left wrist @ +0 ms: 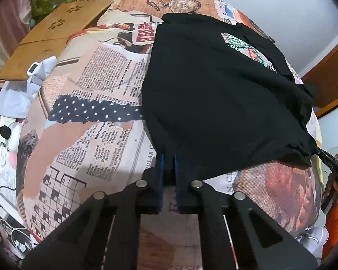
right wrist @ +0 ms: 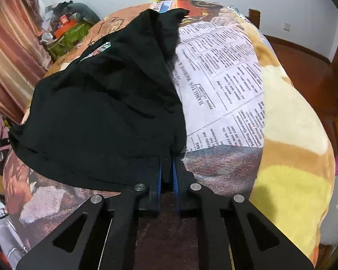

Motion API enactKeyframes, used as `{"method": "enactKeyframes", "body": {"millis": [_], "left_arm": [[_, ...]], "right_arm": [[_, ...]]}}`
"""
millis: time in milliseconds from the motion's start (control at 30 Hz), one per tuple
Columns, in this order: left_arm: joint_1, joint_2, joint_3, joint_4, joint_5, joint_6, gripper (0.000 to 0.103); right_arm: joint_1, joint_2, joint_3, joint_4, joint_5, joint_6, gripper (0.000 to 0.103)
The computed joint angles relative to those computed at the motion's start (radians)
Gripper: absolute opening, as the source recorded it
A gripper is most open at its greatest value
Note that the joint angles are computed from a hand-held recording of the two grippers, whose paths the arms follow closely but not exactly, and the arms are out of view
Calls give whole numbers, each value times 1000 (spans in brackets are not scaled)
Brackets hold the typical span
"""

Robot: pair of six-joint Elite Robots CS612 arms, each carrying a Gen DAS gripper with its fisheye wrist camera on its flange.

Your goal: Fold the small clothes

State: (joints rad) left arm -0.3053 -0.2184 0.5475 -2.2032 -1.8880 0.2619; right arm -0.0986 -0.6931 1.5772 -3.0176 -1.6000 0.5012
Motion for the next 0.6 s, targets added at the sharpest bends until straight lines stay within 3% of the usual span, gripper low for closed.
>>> {"method": "enactKeyframes", "body": {"millis": [67, 267, 467, 600], "left_arm": [[1, -13, 23, -30, -3, -6, 5], [1, -80, 124, -245, 17, -11, 5], [3, -74, 51, -341, -36, -65, 5], [-9, -31, -71, -361, -37, -80, 5]], "right_arm": [[1, -6, 10, -34, -4, 4, 7], [-2, -39, 47, -193, -38, 17, 6], [7, -61, 14, -289, -92, -44, 6], [3, -59, -31, -336, -115, -73, 6]]}}
